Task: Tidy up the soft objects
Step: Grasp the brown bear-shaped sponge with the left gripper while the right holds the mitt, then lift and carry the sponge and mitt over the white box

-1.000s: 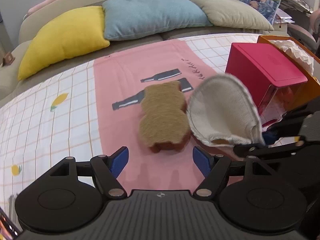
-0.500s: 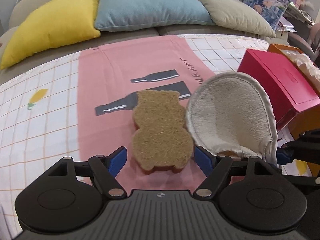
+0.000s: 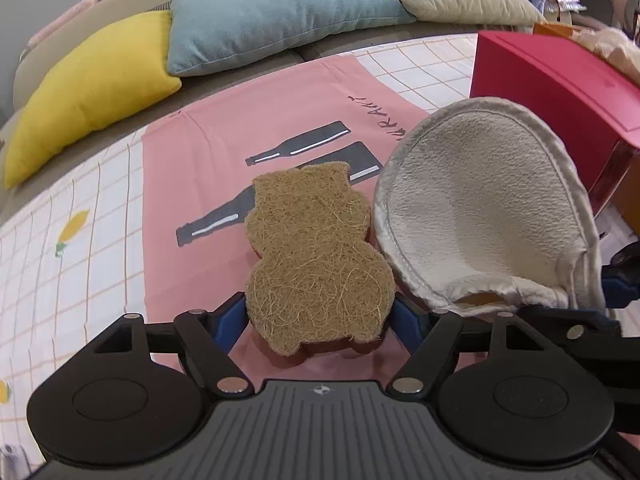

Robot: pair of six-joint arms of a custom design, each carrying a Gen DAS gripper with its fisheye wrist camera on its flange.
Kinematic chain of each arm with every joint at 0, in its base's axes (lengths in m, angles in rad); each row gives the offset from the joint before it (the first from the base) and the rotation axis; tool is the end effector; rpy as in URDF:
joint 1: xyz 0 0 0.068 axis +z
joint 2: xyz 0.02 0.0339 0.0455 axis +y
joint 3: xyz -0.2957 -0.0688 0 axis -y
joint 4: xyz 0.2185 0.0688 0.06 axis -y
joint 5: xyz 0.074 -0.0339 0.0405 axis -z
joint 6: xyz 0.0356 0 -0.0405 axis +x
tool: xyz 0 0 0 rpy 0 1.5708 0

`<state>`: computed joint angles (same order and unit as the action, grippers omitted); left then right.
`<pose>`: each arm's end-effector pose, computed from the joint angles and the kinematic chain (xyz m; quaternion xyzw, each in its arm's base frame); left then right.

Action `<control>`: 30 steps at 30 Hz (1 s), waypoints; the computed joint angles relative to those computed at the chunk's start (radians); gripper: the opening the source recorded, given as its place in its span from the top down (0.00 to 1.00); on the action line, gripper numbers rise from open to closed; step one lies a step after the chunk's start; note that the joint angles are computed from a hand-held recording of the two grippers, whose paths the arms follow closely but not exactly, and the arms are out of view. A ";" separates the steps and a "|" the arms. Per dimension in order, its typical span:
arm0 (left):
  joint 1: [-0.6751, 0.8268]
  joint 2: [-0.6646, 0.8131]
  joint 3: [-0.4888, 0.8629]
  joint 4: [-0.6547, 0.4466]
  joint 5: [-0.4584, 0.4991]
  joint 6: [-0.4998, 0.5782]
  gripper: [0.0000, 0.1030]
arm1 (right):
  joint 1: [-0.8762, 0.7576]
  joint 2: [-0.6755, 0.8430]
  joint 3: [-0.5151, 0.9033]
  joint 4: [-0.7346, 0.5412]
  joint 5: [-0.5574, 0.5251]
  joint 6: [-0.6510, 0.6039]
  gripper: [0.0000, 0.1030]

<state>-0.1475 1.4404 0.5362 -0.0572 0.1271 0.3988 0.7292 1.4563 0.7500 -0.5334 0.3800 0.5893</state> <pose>0.2233 -0.0377 0.1824 0.2752 0.9116 -0.0226 0.3046 0.1775 0.1409 0.2099 -0.0367 0.9684 -0.0481 0.2420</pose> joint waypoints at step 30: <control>0.005 -0.631 0.157 -0.555 0.070 -0.206 0.19 | 0.232 -0.473 0.011 -0.303 0.246 0.144 0.85</control>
